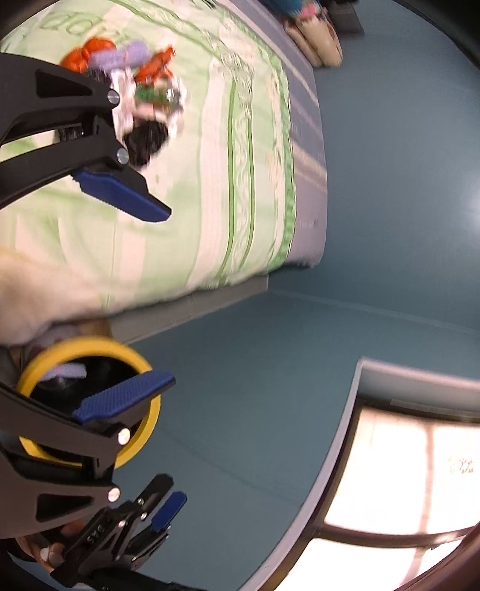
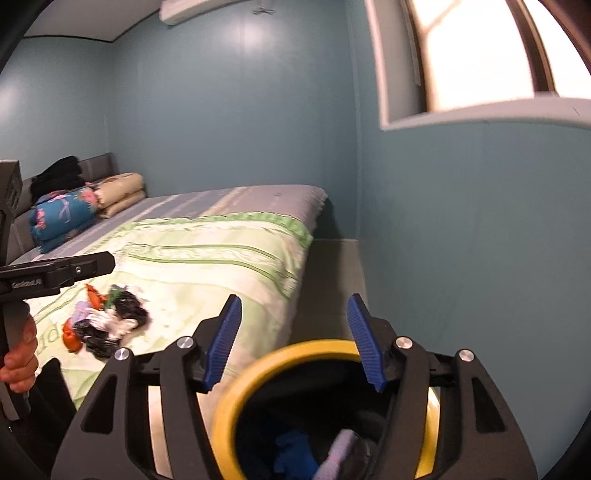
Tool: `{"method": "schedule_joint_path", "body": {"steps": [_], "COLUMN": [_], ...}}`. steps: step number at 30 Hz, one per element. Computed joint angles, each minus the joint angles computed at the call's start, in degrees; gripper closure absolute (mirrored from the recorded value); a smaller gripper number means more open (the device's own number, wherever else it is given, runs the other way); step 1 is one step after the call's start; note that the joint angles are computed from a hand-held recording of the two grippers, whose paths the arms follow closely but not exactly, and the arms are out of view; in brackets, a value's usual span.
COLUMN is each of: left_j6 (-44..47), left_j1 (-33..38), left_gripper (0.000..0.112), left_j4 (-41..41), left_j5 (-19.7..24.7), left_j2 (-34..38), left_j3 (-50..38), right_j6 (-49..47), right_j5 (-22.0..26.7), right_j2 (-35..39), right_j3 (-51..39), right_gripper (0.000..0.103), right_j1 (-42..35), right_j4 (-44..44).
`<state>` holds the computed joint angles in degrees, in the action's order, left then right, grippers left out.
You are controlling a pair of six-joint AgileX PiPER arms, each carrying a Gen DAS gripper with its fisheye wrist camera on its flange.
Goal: Collect trash
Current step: 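Move both tools back over the trash pile on the bed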
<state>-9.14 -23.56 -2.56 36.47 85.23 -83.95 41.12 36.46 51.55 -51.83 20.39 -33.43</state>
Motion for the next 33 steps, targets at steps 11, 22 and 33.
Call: {"method": "schedule_joint_path", "body": {"steps": [11, 22, 33], "left_j6": [9.69, 26.44, 38.34], "left_j1": [20.48, 40.07, 48.49], "left_gripper": [0.025, 0.024, 0.025], "left_j4": [-7.54, -21.44, -30.09], "left_j5": [-0.54, 0.14, -0.71], "left_j2": [-8.70, -10.24, -6.81], "left_j3": [9.56, 17.30, 25.76], "right_j6": [7.60, 4.32, -8.29], "right_j5": [-0.32, -3.08, -5.30], "right_j2": [11.26, 26.76, 45.43], "right_j3": [-9.13, -20.37, -33.29], "right_gripper": [0.039, 0.038, 0.038], "right_j1": [14.60, 19.63, 17.79], "right_j4": [-9.77, -7.27, 9.11]}}
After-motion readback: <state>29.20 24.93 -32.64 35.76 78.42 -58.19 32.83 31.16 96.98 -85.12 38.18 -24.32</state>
